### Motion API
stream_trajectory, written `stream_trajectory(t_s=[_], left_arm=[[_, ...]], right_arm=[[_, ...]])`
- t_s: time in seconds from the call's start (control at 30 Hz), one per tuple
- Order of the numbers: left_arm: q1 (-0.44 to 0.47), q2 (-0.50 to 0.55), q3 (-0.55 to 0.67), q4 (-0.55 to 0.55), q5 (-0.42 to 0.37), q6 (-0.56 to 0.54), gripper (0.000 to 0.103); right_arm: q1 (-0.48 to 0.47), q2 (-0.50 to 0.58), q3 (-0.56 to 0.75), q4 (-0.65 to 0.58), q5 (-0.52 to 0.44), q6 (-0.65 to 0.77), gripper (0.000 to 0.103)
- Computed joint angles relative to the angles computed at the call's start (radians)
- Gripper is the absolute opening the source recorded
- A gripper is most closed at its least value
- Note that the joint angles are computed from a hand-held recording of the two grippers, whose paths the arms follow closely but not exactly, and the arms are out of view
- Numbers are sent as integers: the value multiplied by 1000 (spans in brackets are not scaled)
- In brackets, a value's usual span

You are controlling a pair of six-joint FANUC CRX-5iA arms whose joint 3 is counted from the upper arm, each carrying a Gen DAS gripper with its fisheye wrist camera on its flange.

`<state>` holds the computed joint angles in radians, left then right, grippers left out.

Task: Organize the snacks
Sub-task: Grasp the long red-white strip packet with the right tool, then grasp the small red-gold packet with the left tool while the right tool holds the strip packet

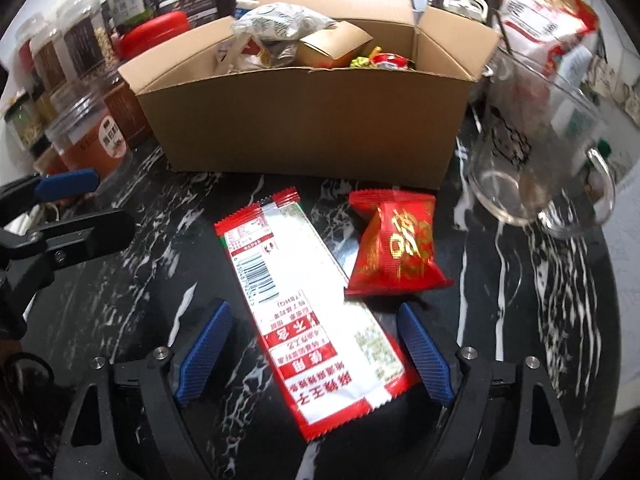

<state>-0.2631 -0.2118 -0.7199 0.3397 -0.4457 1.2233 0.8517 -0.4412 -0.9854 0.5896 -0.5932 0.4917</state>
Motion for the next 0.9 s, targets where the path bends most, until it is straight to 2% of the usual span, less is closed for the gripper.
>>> stream_trajectory(t_s=[0.07, 0.1, 0.17, 0.2, 0.3, 0.4, 0.5, 0.67, 0.9], left_arm=[[1, 11, 6, -3, -2, 6, 101], [1, 12, 7, -3, -2, 8, 101], [4, 14, 5, 5, 0, 3, 101], [6, 13, 4, 9, 3, 5, 101], [11, 10, 2, 17, 6, 5, 101], [11, 4, 7, -5, 6, 27, 101], [7, 3, 12, -23, 7, 50, 101], [-15, 19, 38, -74, 4, 112, 101], [-77, 67, 92, -135, -5, 186, 101]], right_arm=[[8, 29, 5, 39, -25, -18, 82], [14, 31, 2, 58, -33, -29, 67], [29, 29, 15, 39, -57, -10, 56], [37, 27, 21, 26, -69, 5, 53], [55, -3, 1, 34, -59, 0, 50], [55, -71, -27, -12, -20, -4, 48], [78, -135, -60, -13, -26, -46, 48], [139, -221, -99, 43, -103, -173, 48], [254, -419, -155, 79, -267, -281, 48]])
